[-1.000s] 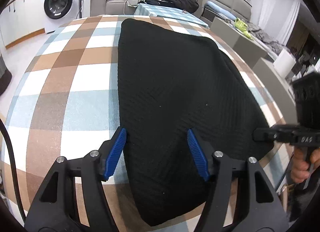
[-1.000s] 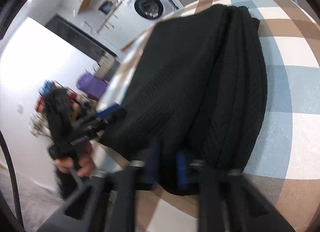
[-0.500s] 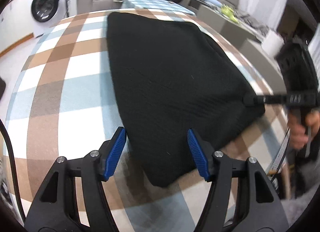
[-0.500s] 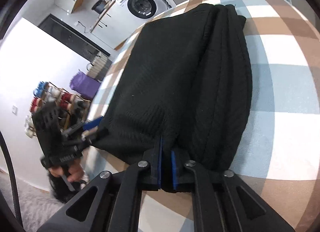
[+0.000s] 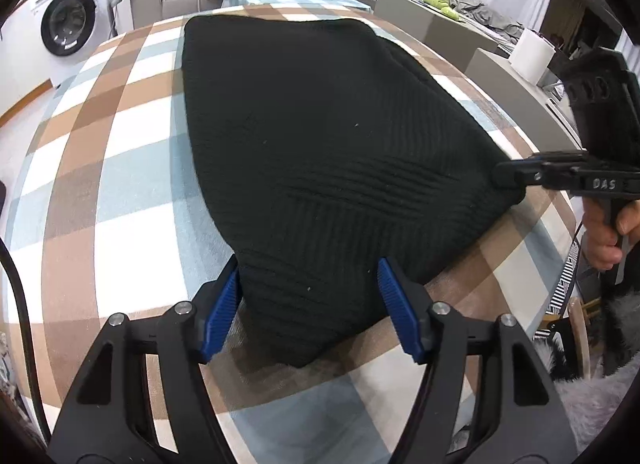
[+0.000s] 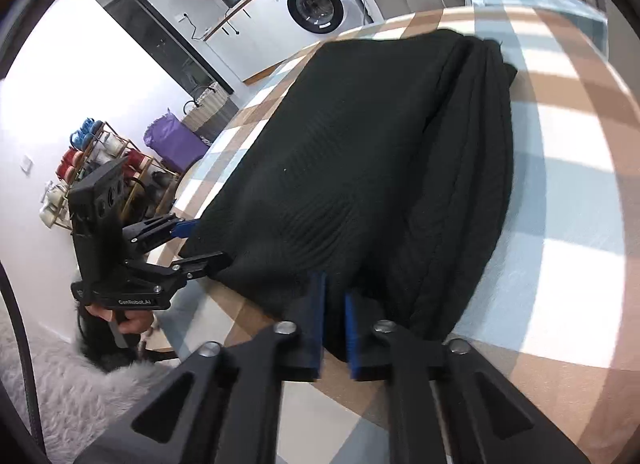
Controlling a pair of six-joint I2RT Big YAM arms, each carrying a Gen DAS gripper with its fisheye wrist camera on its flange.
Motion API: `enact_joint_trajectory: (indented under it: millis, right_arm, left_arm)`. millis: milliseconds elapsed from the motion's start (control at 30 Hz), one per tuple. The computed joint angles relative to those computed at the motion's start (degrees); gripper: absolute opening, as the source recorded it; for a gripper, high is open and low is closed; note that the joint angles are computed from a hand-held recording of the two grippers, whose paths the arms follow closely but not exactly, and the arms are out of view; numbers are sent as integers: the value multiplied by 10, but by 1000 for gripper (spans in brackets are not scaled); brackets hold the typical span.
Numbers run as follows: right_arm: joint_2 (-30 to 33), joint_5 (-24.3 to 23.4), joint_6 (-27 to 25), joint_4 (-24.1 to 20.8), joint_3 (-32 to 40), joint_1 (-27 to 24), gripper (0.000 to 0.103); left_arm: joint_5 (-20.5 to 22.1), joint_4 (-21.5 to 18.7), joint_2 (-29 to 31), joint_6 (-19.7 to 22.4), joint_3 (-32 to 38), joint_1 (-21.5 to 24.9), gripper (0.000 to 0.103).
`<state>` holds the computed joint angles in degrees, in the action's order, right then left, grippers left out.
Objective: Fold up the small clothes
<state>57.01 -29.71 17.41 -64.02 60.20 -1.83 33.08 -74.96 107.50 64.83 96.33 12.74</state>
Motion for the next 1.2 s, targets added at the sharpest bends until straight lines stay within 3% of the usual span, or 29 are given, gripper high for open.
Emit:
enact_joint_trajectory:
  millis: [200,267,433,567,700,767,867,1033,1100,1167,1200]
  right_arm:
    - [-4,-4,3,-17,-7,-20,10]
    - [-12,-12,4,-10,-9,-20,18]
    - [-18,0,-10,-20,-5,-14,20]
    - [-26,-10,-23,-18,-11,-24,24]
    - [-7,-17,-31,1,-15,-18,24]
    - [-2,1,-35,18,-15,-5,23]
    - [-1,25,-43,28,-13,4,8]
    - [-5,27,-50,-2,-12,-19,8]
    - [-2,32,-49,-22,2,-23,23]
    - [-8,56,-36,-23,13,-27,53]
    - [-11,69,-34,-23,14,-29,57]
  left_arm:
    - [3,-24,13,-6,24,12,64]
    - [15,-34,13,-5,33,19,64]
    - [47,-47,4,-3,44,26,64]
    - [73,-84,7,14,53,14,64]
    - [64,-70,-6,36,15,-15,64]
    - [50,-59,-11,36,1,-23,64]
    - [40,-37,-23,45,-21,-26,65]
    - [36,-60,-19,65,-12,-11,65]
    - [54,-80,-11,64,7,1,65]
    - [72,-90,2,47,34,12,65]
    - [78,-83,5,33,41,16,65]
